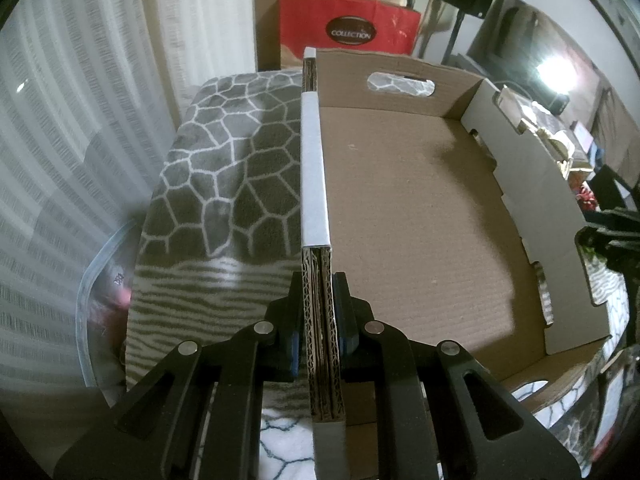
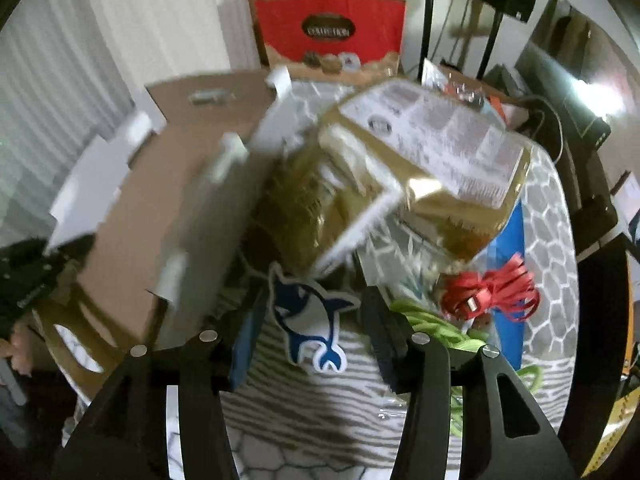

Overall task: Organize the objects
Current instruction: 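Grasp the blue whale sticker with the right gripper and lift it, then carry the whale sticker into the tray and open the right gripper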

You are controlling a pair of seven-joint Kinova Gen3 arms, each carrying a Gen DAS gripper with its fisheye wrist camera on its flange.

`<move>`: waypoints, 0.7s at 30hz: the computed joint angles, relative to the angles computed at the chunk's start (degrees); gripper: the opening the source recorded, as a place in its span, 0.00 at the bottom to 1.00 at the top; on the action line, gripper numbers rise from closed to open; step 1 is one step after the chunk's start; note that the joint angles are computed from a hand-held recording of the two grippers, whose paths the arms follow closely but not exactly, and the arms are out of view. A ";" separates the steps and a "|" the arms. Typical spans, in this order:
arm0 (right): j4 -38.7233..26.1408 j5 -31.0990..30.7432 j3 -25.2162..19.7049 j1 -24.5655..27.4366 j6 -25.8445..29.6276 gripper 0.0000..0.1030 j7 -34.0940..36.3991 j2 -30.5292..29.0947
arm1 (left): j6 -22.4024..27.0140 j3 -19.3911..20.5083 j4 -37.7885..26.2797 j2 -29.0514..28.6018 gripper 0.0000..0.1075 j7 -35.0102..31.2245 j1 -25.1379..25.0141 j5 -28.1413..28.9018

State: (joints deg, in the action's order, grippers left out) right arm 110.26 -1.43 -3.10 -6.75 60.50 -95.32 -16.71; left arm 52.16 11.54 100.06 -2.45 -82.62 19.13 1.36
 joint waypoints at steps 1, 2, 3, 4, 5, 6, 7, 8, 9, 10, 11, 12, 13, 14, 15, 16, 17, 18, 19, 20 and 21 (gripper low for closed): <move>0.36 -0.40 0.40 -0.14 -0.17 0.50 0.54 0.25 | 0.05 -0.10 -0.06 0.04 0.11 -0.22 -0.06 0.16; 0.72 -0.40 0.36 -0.19 -0.32 0.51 0.73 0.48 | 0.05 -0.10 -0.06 0.04 0.11 -0.22 -0.06 0.16; 1.00 -0.10 0.11 -0.17 -0.29 0.51 0.67 0.61 | 0.05 -0.10 -0.06 0.04 0.11 -0.22 -0.06 0.16; 1.27 0.38 -0.45 -0.20 -0.45 0.53 0.30 0.54 | 0.05 -0.10 -0.06 0.04 0.11 -0.22 -0.06 0.16; 1.61 0.70 -0.83 -0.35 -0.71 0.57 0.19 0.32 | 0.03 -0.07 -0.05 0.03 0.11 -0.12 -0.05 0.11; 1.79 0.84 -1.01 -0.60 -0.78 0.58 0.34 0.31 | 0.03 -0.07 -0.05 0.03 0.11 -0.12 -0.05 0.11; 1.96 1.22 -1.33 -0.74 -0.77 0.59 0.28 0.30 | 0.04 -0.08 -0.06 0.04 0.11 -0.12 -0.05 0.08; 2.15 2.35 -2.24 -0.73 -0.80 0.59 -0.48 0.31 | 0.01 -0.09 -0.01 0.00 0.11 -0.13 -0.05 0.12; 2.38 3.08 -2.77 -0.82 -0.97 0.59 -1.02 0.23 | 0.00 -0.12 -0.05 0.03 0.11 -0.20 -0.08 0.24; 2.45 3.42 -2.98 -1.03 -0.95 0.59 -1.27 0.19 | 0.01 -0.11 -0.05 0.03 0.11 -0.18 -0.08 0.26; 2.54 3.43 -2.93 -1.28 -0.94 0.55 -1.26 0.19 | -0.01 -0.10 -0.02 0.01 0.11 -0.13 -0.07 0.28; 2.68 3.39 -2.81 -1.49 -1.03 0.53 -1.19 0.10 | 0.01 -0.08 -0.04 0.02 0.11 -0.11 -0.06 0.21; 2.69 3.23 -2.55 -1.69 -0.92 0.48 -0.89 0.07 | 0.01 -0.08 -0.04 0.02 0.11 -0.11 -0.06 0.21; 2.70 2.60 -1.95 -1.93 -0.76 0.45 -0.20 0.18 | 0.01 -0.08 -0.04 0.02 0.11 -0.11 -0.06 0.21; 2.60 2.43 -2.05 -1.97 -0.46 0.44 -0.40 0.28 | 0.01 -0.10 -0.03 0.02 0.11 -0.10 -0.07 0.23; 2.55 2.68 -2.41 -1.92 -0.24 0.43 -0.89 0.20 | 0.01 -0.10 -0.03 0.02 0.11 -0.10 -0.07 0.23; 2.71 2.71 -2.46 -1.99 -0.28 0.43 -0.95 -0.09 | -0.05 -0.11 -0.01 0.00 0.11 -0.14 -0.08 0.29; 2.78 2.58 -2.49 -2.08 -0.20 0.43 -1.05 -0.23 | 0.00 -0.10 -0.05 0.03 0.11 -0.11 -0.08 0.26; 2.80 2.40 -2.29 -2.10 -0.19 0.43 -0.98 -0.21 | 0.00 -0.10 -0.05 0.03 0.11 -0.11 -0.08 0.26; 2.72 2.15 -2.03 -2.06 -0.25 0.44 -0.99 -0.09 | 0.10 -0.03 -0.09 0.04 0.11 0.05 -0.04 0.10; 2.61 2.02 -1.95 -2.00 -0.24 0.44 -1.12 0.02 | 0.06 -0.09 -0.07 0.04 0.11 -0.04 -0.07 0.19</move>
State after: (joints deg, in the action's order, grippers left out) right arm 112.88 0.58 -5.06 -8.75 60.26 -96.44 -16.70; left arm 52.22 11.44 99.99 -2.41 -82.65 19.05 1.55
